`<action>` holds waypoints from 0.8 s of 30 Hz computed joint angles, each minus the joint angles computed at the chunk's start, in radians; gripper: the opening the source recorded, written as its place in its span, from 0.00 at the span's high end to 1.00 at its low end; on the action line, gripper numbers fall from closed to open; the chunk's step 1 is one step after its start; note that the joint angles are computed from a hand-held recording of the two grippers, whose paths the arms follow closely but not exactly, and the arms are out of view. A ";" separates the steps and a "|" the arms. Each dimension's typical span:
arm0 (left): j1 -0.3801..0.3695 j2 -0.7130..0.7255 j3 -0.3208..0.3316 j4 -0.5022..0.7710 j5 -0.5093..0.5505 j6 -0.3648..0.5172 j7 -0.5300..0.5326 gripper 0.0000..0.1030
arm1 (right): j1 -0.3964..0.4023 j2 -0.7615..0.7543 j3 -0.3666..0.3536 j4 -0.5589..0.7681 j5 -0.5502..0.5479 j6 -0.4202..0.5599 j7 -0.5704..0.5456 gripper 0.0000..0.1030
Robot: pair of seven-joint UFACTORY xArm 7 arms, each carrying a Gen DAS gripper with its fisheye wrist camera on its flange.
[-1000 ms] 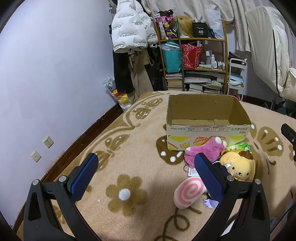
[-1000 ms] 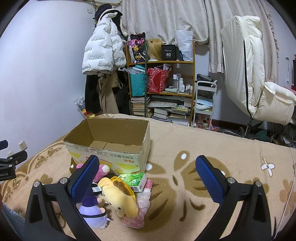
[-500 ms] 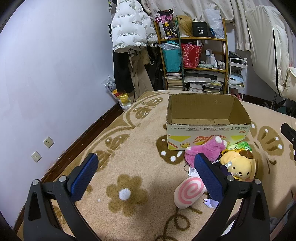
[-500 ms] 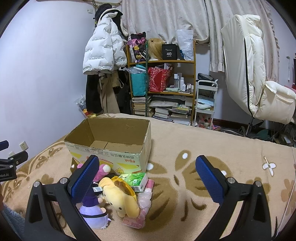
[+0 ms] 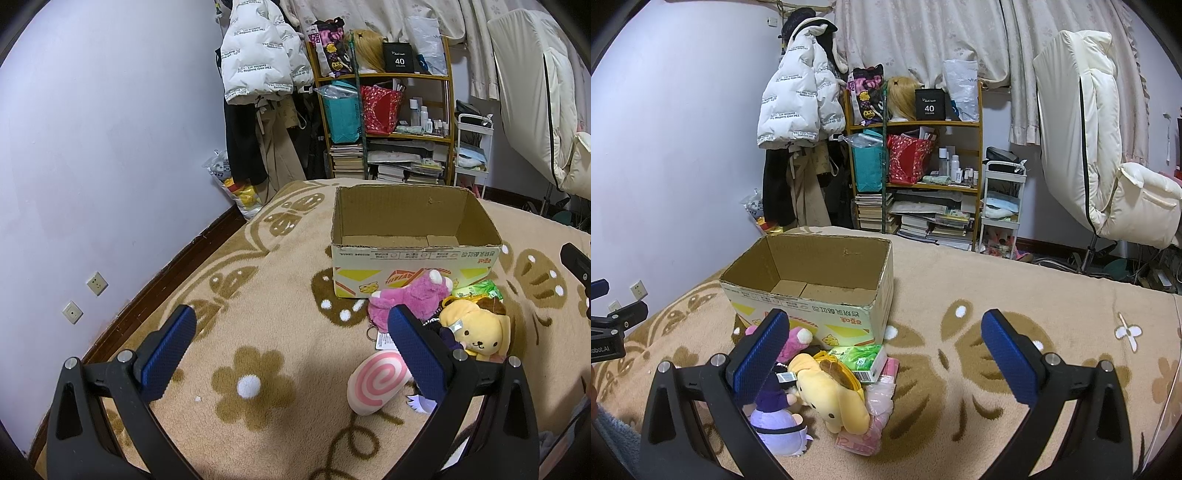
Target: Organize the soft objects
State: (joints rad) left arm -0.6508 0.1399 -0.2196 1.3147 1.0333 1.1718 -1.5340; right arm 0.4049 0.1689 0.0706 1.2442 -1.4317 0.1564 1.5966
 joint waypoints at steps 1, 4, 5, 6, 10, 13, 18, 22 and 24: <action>0.000 0.001 0.000 0.001 0.000 0.001 0.000 0.01 | 0.001 0.002 0.001 0.003 0.004 0.001 -0.004 0.00; -0.001 0.001 0.000 0.001 0.000 0.000 0.001 0.01 | 0.002 0.001 -0.001 0.002 0.002 0.002 -0.002 0.00; -0.001 0.001 0.000 0.002 0.000 0.001 0.002 0.01 | 0.001 0.001 -0.001 0.001 0.001 0.001 -0.001 0.00; -0.001 0.001 0.000 0.002 0.000 0.001 0.002 0.01 | 0.001 0.001 -0.001 0.001 0.001 0.001 -0.001 0.00; -0.004 0.006 0.000 0.000 0.000 0.001 -0.002 0.01 | 0.002 0.002 -0.001 0.002 -0.003 0.001 0.004 0.00; -0.004 0.003 0.000 -0.008 -0.002 -0.001 -0.004 0.01 | 0.002 0.002 -0.001 0.002 -0.005 0.001 0.005 0.00; 0.007 -0.003 0.004 -0.019 -0.007 -0.017 0.002 0.01 | 0.002 0.005 0.000 0.004 0.007 0.002 -0.009 0.00; 0.011 -0.005 0.003 -0.017 -0.015 -0.017 0.014 0.01 | 0.006 0.005 -0.001 0.007 0.040 0.001 -0.049 0.00; 0.015 -0.008 0.004 -0.020 -0.021 -0.021 0.018 0.01 | 0.008 0.001 -0.002 0.004 0.050 0.000 -0.058 0.00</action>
